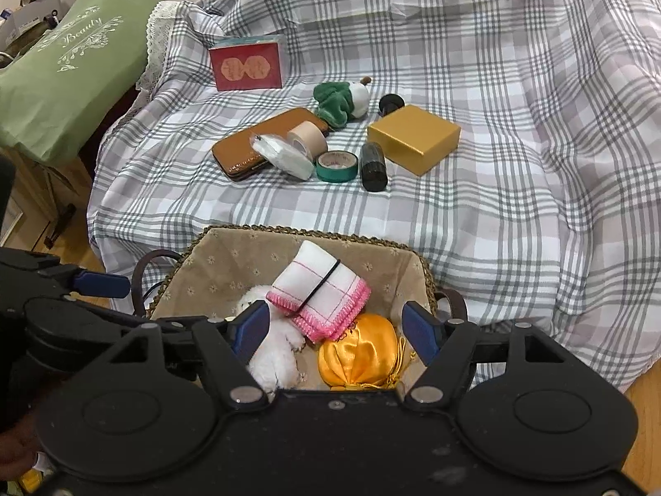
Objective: Organize soft objects
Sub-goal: 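Open both grippers to drop the brush and towel bundle into the basket, then withdraw both grippers from the basket toward the items on the cloth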
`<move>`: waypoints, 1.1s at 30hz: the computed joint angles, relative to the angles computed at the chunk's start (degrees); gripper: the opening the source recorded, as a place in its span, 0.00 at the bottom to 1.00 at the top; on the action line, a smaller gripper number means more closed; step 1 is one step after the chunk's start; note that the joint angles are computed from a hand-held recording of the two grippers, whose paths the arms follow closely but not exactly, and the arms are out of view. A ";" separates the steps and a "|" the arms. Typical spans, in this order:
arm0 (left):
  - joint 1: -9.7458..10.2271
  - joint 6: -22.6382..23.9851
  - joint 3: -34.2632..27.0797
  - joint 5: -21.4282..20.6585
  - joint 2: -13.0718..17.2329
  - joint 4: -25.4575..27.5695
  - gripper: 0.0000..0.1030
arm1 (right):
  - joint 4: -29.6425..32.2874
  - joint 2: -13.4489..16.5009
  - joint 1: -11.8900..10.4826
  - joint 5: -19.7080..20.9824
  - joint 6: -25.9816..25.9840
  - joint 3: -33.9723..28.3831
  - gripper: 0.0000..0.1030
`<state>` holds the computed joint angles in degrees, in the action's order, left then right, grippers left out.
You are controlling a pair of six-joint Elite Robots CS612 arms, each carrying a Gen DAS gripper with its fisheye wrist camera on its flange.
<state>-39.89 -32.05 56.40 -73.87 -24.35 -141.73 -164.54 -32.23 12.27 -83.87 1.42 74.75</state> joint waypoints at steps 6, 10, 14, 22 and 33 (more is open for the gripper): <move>0.00 0.25 -0.14 -0.25 0.05 0.50 0.76 | 1.60 0.27 -0.15 0.49 1.29 -0.59 0.69; 0.01 0.47 -0.22 -0.38 0.10 0.71 0.76 | 2.02 0.35 -0.09 0.35 1.60 -0.75 0.69; 0.04 0.55 -0.28 -0.41 0.14 0.70 0.76 | 2.63 0.48 -0.11 0.40 2.00 -1.00 0.70; 0.15 0.53 -0.55 -0.24 0.26 0.30 0.76 | 3.34 0.72 -0.15 0.73 2.83 -1.59 0.70; 0.39 0.66 -1.87 0.12 0.92 0.41 0.76 | 3.91 1.55 -0.15 -0.20 3.40 -3.17 0.70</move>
